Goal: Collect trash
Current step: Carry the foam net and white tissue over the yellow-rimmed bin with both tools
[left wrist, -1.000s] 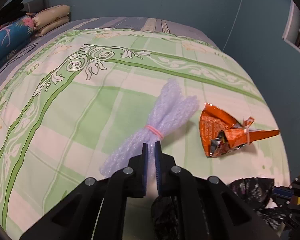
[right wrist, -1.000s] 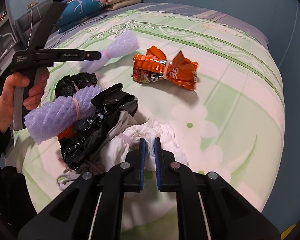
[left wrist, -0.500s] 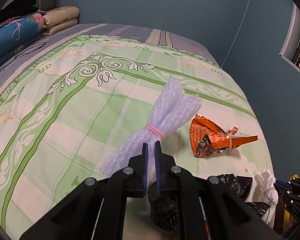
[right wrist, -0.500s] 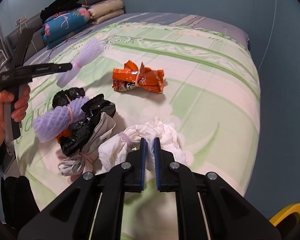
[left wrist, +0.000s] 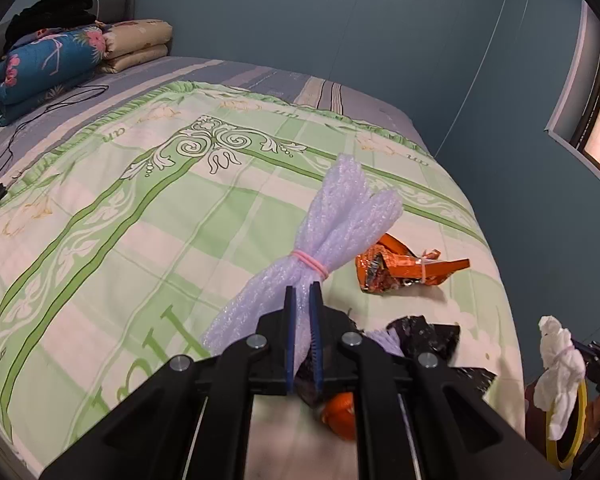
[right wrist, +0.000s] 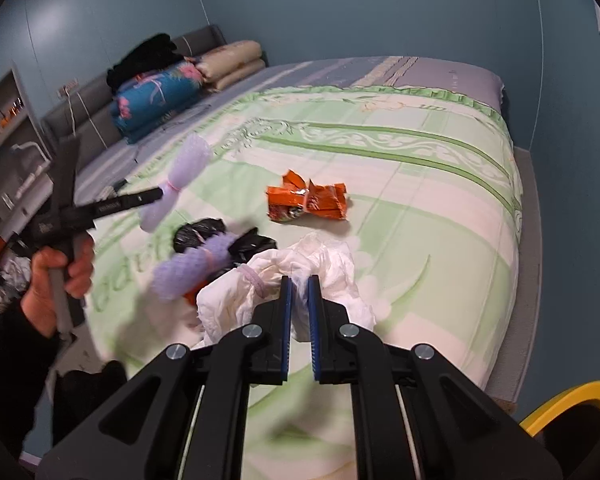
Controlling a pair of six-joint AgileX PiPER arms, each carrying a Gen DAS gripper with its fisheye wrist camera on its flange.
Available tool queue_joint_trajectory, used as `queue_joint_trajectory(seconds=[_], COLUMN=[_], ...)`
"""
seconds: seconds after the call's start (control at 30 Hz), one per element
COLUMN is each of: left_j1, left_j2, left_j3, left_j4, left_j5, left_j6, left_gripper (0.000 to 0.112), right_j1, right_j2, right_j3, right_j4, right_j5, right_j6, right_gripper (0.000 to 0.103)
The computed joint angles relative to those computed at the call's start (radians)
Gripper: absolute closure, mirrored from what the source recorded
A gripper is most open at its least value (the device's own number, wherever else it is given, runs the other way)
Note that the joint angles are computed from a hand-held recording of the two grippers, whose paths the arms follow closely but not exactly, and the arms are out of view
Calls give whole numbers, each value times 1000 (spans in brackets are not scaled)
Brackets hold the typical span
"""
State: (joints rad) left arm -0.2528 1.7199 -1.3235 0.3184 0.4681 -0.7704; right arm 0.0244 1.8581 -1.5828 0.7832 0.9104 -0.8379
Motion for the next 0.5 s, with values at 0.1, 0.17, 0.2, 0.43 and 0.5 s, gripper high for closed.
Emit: queue_joint_trajectory(seconds=[0.1, 0.17, 0.2, 0.43, 0.5], left_j1=[-21, -42, -56, -150, -183], left_j2=[-42, -71, -87, -162, -181], left_j3=[34, 51, 58, 71, 71], left_j4=[45, 86, 110, 239, 271], left_j5=[-1, 4, 10, 62, 78], left_j6=[-60, -111, -137, -278, -314], left_gripper=[106, 106, 106, 106, 106], right_j1=[-30, -51, -59, -129, -155], right_j2=[-33, -57, -66, -162, -183], right_j3=[17, 27, 31, 89, 99], right_j4=[48, 73, 83, 156, 175], right_j5=[43, 69, 74, 113, 128], right_j6=[-34, -51, -57, -129, -147], right_gripper=[96, 96, 96, 96, 96])
